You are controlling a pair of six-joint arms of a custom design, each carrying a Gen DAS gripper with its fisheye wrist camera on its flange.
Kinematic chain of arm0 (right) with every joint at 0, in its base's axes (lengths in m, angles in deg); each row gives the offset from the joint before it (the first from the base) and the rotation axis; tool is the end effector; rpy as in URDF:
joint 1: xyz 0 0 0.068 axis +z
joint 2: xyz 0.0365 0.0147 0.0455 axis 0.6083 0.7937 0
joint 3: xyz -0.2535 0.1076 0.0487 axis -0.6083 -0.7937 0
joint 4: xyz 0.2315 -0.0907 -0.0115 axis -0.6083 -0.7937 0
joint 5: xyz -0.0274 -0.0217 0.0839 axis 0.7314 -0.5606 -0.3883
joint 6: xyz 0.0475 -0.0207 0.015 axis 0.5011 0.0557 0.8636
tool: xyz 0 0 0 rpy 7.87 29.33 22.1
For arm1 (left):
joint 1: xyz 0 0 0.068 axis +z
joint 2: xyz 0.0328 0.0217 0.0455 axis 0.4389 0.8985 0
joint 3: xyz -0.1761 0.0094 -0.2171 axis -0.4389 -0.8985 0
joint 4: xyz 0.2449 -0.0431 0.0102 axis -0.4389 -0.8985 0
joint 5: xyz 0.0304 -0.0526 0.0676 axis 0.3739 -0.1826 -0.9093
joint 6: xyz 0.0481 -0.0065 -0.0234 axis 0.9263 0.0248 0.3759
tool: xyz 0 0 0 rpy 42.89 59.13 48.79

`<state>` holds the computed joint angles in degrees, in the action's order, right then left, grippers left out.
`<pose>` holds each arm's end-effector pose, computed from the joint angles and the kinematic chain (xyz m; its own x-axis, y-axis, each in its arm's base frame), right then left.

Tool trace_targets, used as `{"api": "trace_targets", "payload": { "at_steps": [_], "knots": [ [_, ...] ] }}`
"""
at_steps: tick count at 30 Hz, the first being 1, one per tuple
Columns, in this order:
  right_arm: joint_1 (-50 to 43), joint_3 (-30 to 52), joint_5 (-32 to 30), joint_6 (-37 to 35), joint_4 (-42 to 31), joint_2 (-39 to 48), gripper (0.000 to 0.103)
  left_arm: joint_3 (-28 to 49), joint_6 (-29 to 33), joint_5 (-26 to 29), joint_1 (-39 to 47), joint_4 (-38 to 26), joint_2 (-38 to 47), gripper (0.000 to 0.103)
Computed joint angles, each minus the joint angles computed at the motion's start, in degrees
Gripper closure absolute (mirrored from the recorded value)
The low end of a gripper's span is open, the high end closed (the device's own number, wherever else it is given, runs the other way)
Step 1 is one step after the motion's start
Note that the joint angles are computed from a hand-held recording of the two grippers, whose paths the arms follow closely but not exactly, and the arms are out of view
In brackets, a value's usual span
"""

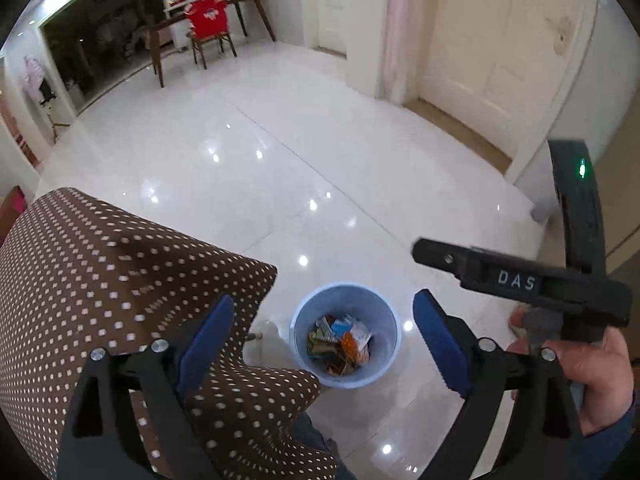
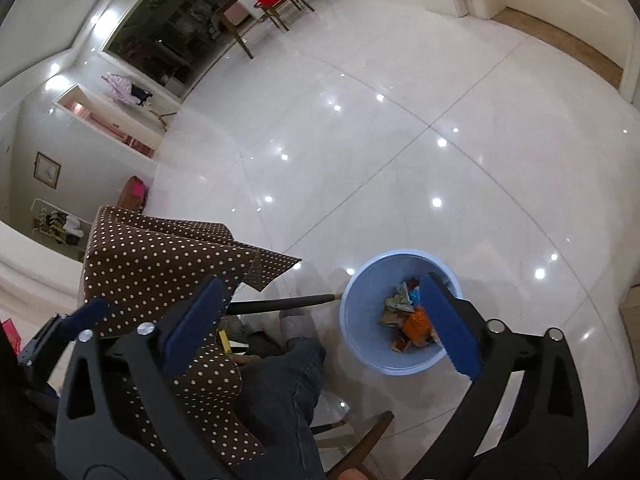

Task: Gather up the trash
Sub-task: 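Carry the white bottle and orange packet over the blue wastebasket and open both tools, then move both open tools back over the empty table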

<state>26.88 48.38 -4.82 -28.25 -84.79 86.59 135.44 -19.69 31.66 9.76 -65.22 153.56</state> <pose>0.2908 -0.0388 0.1379 -0.7661 0.5333 -0.3588 0.2822 0.7806 0.5577 0.3403 -0.1035 0.2221 -0.7198 0.4528 -0.5262 0.5160 0.8561 0.0308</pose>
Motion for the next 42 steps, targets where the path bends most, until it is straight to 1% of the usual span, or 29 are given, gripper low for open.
{"api": "trace_targets", "payload": {
  "at_steps": [3, 8, 13, 17, 20, 22, 23, 26, 27, 29, 31, 32, 33, 34, 35, 37, 39, 42],
  "knots": [
    [0.0, -0.5, 1.9, 0.3, -1.6, -2.7, 0.006, -4.2, -0.7, 1.8, 1.4, 1.7, -5.1, 0.011],
    [1.0, -0.9, 4.8, 1.2, -5.4, -9.7, 0.006, -6.7, -1.7, 5.8, 4.0, 1.1, -11.9, 0.010],
    [4.4, 1.1, 9.6, 2.5, -14.1, -20.8, 0.006, -8.0, -1.2, 8.5, 7.9, -0.6, -19.7, 0.009],
    [11.3, 4.9, 16.9, 4.1, -22.6, -29.4, 0.006, -8.5, -0.5, 11.3, 12.6, -2.2, -26.6, 0.008],
    [19.9, 9.0, 25.7, 6.4, -28.6, -35.0, 0.006, -9.8, -0.7, 13.1, 17.7, -1.7, -33.2, 0.007],
    [27.2, 12.7, 32.8, 8.1, -32.6, -37.2, 0.006, -10.9, -0.6, 13.9, 21.6, -0.6, -37.5, 0.006],
    [32.1, 15.3, 37.6, 9.0, -35.1, -37.9, 0.006, -11.3, -0.5, 15.0, 23.9, -0.2, -39.1, 0.006],
    [43.1, 21.3, 48.8, 11.6, -40.2, -37.4, 0.006, -10.2, -0.1, 18.8, 32.2, -1.5, -42.9, 0.006],
    [48.4, 24.3, 54.0, 12.9, -42.5, -36.8, 0.006, -9.6, 0.4, 20.3, 34.7, -2.1, -43.6, 0.006],
    [54.1, 28.2, 59.8, 14.2, -44.9, -35.5, 0.006, -8.5, 1.4, 22.9, 39.5, -3.2, -44.7, 0.005],
    [61.1, 32.6, 66.8, 15.6, -47.8, -33.5, 0.006, -6.5, 3.3, 27.5, 45.8, -5.3, -45.5, 0.005],
    [63.9, 34.6, 69.7, 16.2, -49.0, -32.4, 0.006, -5.3, 4.3, 31.2, 49.2, -6.4, -45.5, 0.005],
    [67.0, 36.9, 73.0, 16.9, -50.5, -31.1, 0.006, -4.2, 5.2, 36.1, 53.6, -7.8, -46.0, 0.005],
    [69.9, 39.1, 76.2, 17.5, -52.0, -29.8, 0.006, -3.1, 5.5, 38.6, 56.8, -8.8, -46.3, 0.005],
    [72.0, 40.3, 78.3, 18.0, -52.8, -29.0, 0.006, -2.2, 5.8, 39.8, 59.2, -9.4, -46.3, 0.005],
    [77.1, 44.6, 83.6, 19.5, -56.2, -25.8, 0.006, 0.7, 7.3, 42.4, 63.4, -12.6, -45.5, 0.005],
    [80.6, 48.8, 87.9, 21.0, -59.9, -23.0, 0.006, 4.0, 9.7, 46.3, 67.5, -16.8, -44.2, 0.005],
    [83.9, 53.0, 92.0, 22.5, -63.2, -20.4, 0.006, 7.2, 13.3, 52.1, 73.2, -21.4, -42.9, 0.005]
  ]
}}
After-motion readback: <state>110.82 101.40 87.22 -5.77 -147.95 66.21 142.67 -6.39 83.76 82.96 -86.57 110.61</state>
